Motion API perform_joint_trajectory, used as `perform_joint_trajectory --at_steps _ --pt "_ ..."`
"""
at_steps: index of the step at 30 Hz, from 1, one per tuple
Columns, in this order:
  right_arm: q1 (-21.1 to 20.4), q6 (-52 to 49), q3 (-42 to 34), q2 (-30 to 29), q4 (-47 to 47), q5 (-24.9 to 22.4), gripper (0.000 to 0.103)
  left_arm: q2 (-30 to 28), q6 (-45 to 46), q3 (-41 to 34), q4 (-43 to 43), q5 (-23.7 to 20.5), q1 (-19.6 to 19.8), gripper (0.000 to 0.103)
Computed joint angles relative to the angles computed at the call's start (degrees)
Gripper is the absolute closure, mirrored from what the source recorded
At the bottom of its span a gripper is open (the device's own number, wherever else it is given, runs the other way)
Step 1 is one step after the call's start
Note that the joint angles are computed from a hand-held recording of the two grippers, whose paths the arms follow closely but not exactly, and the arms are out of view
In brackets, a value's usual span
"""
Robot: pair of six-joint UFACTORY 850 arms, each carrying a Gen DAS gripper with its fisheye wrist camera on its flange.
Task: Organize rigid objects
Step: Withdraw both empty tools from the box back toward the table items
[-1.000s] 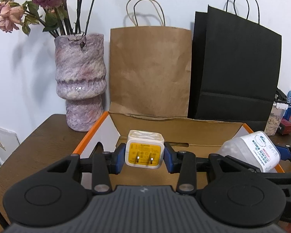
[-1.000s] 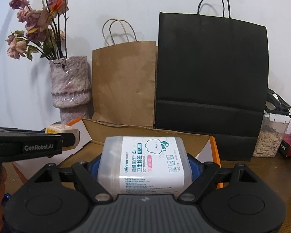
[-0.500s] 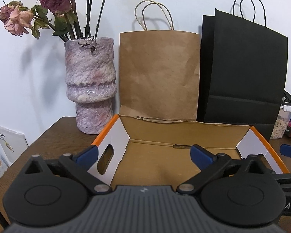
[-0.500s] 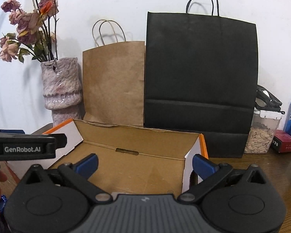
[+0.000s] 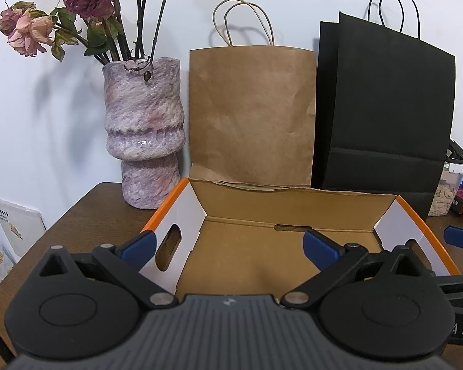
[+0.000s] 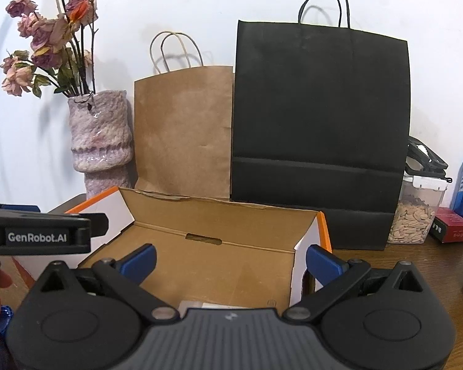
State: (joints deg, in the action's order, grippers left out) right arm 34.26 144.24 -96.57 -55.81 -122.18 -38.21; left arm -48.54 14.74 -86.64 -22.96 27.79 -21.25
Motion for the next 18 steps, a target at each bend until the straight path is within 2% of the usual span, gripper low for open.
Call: perform_joint_trajectory --at_steps 18 --pt "2.03 3.63 6.80 3.55 -2.29 -3.04 0.000 5.75 -6.40 9.63 5.03 3.51 0.11 0.000"
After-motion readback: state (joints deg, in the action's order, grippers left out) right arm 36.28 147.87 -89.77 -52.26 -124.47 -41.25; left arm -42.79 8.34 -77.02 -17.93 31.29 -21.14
